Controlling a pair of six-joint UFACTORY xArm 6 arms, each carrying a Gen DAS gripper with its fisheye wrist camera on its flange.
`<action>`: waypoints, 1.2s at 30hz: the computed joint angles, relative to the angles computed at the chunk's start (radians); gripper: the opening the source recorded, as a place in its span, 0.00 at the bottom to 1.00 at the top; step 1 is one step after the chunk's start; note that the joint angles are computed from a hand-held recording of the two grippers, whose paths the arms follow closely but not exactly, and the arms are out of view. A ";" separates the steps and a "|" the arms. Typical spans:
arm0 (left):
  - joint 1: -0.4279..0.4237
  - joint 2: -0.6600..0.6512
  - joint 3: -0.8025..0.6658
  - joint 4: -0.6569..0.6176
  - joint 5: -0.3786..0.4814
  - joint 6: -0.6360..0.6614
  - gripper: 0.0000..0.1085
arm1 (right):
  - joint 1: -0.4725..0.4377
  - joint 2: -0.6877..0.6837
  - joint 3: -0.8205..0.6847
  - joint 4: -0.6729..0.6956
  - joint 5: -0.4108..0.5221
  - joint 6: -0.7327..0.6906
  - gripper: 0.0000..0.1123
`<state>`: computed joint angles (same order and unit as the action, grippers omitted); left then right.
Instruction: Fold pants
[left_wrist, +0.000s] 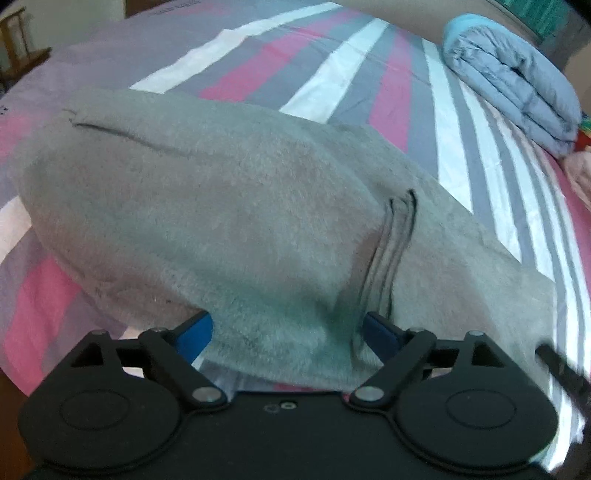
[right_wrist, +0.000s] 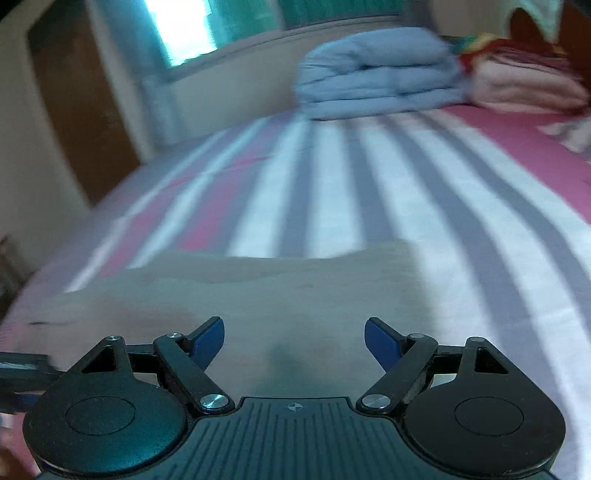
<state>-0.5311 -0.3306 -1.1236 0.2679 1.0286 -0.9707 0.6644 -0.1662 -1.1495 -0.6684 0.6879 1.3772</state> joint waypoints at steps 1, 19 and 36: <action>-0.006 0.016 -0.014 0.015 0.009 -0.021 0.77 | -0.015 -0.017 0.036 0.030 -0.022 0.004 0.74; 0.045 0.075 -0.027 -0.335 -0.135 0.102 0.53 | -0.024 -0.128 0.210 0.007 -0.147 0.126 0.74; 0.019 -0.090 0.233 -0.189 -0.347 0.090 0.11 | 0.003 -0.105 0.169 0.049 -0.083 0.015 0.74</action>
<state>-0.5116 -0.4207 -0.8901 0.0785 0.6815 -0.8806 0.6677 -0.2710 -0.9804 -0.6189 0.6050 1.3926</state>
